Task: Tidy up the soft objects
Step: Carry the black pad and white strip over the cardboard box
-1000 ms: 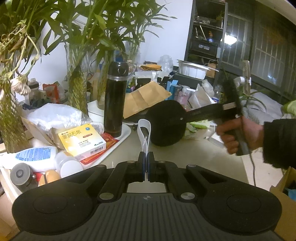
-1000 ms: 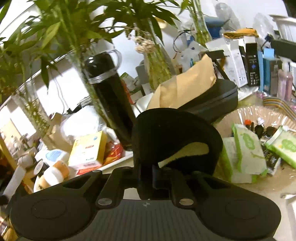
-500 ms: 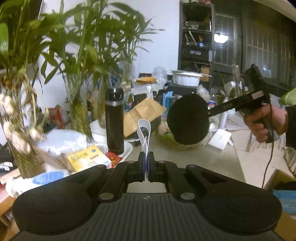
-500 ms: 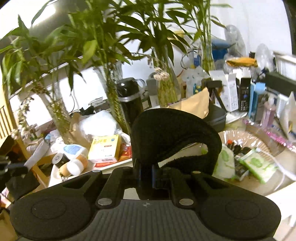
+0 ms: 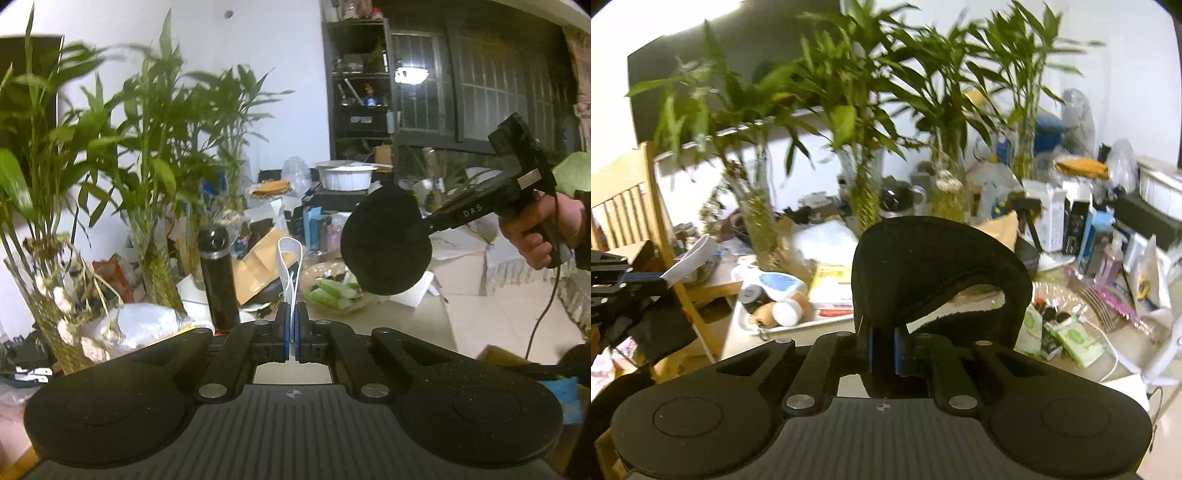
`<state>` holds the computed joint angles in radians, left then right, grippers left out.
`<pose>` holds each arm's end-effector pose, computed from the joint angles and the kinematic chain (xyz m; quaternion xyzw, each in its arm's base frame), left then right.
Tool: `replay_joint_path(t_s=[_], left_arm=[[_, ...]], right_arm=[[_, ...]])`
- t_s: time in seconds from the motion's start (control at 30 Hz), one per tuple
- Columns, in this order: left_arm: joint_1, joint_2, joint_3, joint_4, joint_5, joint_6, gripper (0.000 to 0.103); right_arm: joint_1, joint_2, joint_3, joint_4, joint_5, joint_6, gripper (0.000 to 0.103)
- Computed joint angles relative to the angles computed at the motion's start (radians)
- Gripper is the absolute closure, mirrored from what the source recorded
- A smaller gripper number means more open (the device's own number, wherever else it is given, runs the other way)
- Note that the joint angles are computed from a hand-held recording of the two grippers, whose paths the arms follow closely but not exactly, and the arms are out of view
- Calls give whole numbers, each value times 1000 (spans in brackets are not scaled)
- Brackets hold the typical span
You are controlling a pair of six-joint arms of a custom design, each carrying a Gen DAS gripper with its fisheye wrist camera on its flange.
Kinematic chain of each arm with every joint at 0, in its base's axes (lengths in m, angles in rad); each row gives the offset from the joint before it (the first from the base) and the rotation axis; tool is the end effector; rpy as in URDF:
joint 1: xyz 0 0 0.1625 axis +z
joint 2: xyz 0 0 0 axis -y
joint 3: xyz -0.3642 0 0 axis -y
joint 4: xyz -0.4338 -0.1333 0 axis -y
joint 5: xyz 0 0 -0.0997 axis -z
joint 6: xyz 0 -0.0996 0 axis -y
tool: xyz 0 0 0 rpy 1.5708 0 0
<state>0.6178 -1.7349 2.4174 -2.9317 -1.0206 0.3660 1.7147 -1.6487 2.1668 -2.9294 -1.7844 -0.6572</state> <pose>-0.2252 -0.3875 0.2447 0.4847 0.7726 -0.3806 0.1526 0.1809 -0.4664 0.3201 0.3139 -0.8529 0.3677 0.1971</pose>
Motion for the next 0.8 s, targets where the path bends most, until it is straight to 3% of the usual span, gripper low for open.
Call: replay_joint_path(t_s=[0.37,0.8], left_arm=[[-87,-158,42,254,-49,-139,100],[-186,-345,130,546,-87,-272,100]], right_arm=[[92,-174,97,70,-10,11,90],[147,-360,194,146,-28,24,90]])
